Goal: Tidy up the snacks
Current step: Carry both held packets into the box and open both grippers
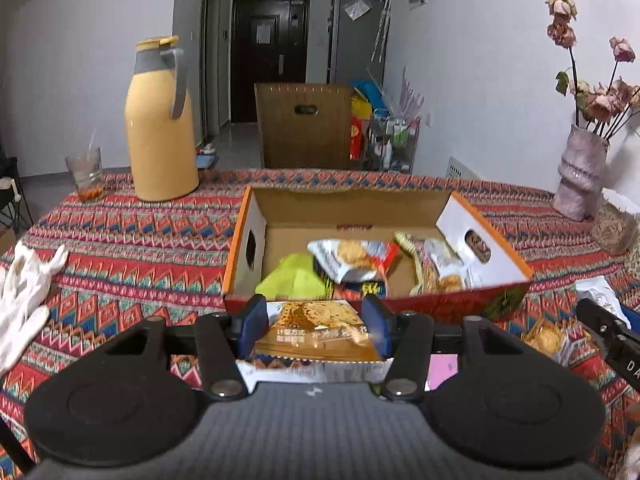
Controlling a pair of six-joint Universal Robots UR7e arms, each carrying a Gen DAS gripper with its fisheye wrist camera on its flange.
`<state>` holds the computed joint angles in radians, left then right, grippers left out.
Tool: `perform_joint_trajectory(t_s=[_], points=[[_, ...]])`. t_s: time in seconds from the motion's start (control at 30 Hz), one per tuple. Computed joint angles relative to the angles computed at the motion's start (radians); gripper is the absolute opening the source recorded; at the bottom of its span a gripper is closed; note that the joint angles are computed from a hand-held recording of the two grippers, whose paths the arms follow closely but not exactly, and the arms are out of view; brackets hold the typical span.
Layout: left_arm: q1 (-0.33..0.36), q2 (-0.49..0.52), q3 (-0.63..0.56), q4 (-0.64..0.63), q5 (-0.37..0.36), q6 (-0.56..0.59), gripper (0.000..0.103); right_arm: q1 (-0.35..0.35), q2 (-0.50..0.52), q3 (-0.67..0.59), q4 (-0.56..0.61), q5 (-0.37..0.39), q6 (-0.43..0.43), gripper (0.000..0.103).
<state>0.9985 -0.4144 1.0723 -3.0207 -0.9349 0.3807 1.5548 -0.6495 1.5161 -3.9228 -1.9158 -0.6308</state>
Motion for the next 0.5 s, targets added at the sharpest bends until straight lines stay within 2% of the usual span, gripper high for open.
perform_joint_trajectory(t_s=[0.23, 0.5], points=[[-0.003, 0.058, -0.126, 0.032, -0.018, 0.006, 0.054, 0.021, 0.03, -0.106, 0.098, 0.012, -0.022, 0.04], [0.007, 0.163, -0.333, 0.112, -0.028, -0.012, 0.054, 0.035, 0.087, -0.264, 0.234, -0.004, -0.037, 0.04]])
